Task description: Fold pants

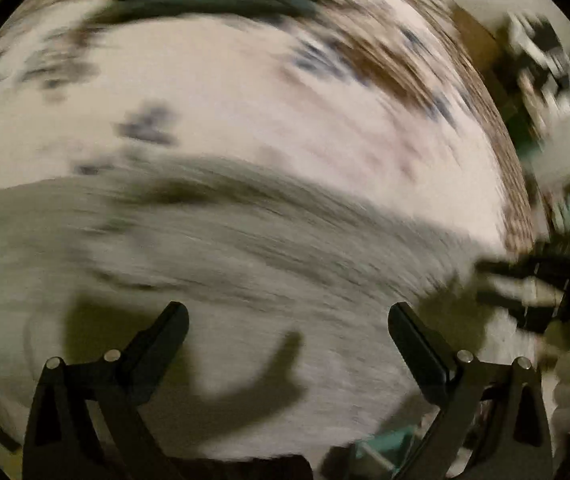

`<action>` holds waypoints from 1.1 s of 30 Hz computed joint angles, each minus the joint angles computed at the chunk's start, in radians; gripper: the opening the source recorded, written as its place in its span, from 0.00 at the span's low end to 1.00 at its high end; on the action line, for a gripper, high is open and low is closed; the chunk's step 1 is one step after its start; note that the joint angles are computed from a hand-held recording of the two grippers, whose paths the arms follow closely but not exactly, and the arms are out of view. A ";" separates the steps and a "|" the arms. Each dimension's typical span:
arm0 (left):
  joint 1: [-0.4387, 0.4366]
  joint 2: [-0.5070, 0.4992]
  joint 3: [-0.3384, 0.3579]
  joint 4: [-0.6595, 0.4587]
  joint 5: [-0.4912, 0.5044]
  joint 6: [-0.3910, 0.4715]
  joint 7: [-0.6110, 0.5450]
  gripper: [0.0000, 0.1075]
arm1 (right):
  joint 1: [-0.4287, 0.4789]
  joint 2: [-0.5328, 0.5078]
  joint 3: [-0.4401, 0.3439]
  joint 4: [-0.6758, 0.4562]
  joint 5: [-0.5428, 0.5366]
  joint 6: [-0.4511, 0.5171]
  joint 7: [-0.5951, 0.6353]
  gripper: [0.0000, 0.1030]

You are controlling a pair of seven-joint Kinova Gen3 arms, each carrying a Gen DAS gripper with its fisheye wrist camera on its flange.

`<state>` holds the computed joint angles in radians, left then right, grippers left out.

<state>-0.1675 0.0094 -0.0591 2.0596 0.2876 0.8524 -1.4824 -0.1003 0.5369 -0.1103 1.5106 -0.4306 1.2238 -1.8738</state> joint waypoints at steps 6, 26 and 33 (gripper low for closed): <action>-0.178 0.095 -0.104 0.008 0.099 -0.037 -0.136 0.58 | -0.096 0.064 0.012 -0.001 0.012 -0.076 -0.186 0.44; -0.408 0.229 -0.070 -0.172 0.309 0.177 -0.421 0.20 | -0.129 0.033 0.003 -0.131 0.204 -0.082 -0.365 0.01; -0.356 0.234 -0.074 -0.150 0.244 0.186 -0.340 0.45 | -0.060 0.085 -0.147 -0.146 -0.023 0.013 -0.200 0.58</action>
